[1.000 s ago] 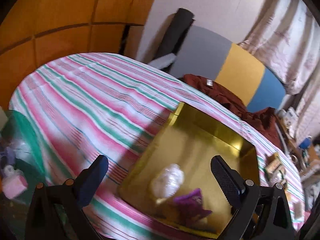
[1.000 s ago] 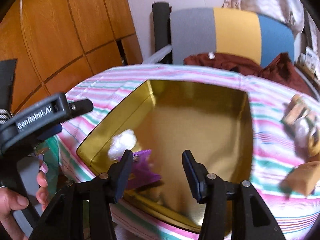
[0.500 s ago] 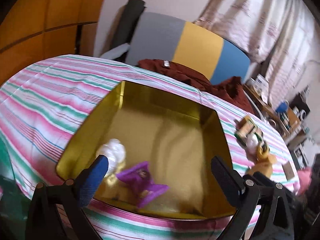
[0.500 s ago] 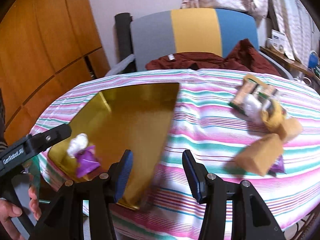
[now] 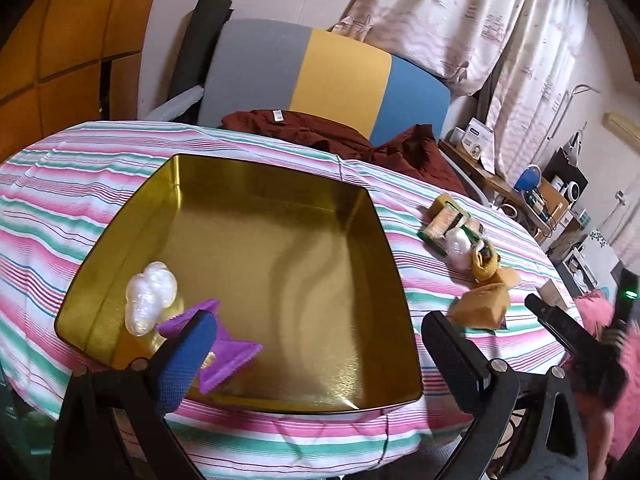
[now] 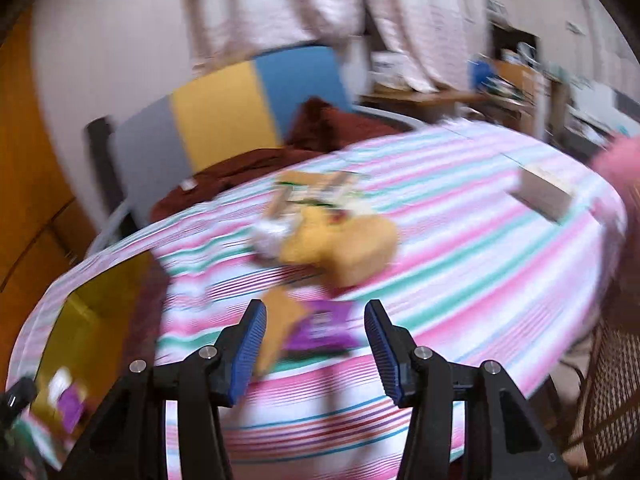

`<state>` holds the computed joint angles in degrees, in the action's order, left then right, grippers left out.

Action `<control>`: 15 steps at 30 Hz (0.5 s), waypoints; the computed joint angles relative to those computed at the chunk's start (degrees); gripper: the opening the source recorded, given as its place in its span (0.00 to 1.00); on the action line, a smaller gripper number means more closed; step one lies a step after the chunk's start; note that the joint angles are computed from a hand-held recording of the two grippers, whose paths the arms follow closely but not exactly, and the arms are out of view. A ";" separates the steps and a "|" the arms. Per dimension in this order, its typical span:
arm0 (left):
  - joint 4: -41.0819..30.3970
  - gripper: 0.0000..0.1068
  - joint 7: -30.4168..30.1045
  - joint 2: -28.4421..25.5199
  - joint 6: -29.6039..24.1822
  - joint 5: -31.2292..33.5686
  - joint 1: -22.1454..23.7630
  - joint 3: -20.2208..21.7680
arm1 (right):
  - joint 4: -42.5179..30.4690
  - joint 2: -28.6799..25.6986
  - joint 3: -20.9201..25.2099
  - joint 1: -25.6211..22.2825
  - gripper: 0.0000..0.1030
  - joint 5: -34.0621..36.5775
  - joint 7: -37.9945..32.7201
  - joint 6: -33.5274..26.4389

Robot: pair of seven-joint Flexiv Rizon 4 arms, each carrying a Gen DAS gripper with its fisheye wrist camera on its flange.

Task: Organize objects
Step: 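Grasp another purple packet with the right tool while the left tool grasps a yellow sponge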

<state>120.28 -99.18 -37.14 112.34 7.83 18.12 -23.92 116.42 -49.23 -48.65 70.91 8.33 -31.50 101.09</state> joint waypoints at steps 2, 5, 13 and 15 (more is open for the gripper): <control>0.00 0.96 0.08 -0.07 -0.08 0.22 -0.01 -0.33 | -1.42 2.00 4.66 -5.46 0.50 -2.38 -1.31 -1.99; -0.03 0.96 0.53 0.01 -0.25 0.25 -0.89 -0.03 | -4.05 3.06 11.16 -12.15 0.50 -7.44 -3.86 -4.09; 0.20 0.96 1.84 0.24 -0.39 0.69 -2.28 -0.37 | -10.02 0.06 18.93 -20.37 0.50 -11.12 -4.71 -1.94; 0.34 0.96 2.23 0.40 -0.52 0.81 -2.56 -0.54 | -10.83 -0.92 19.12 -20.82 0.50 -10.50 -4.65 -0.87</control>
<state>120.61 -96.95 -36.74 111.82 8.64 15.56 -24.47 105.60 -50.16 -29.53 50.09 -2.17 -36.16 100.22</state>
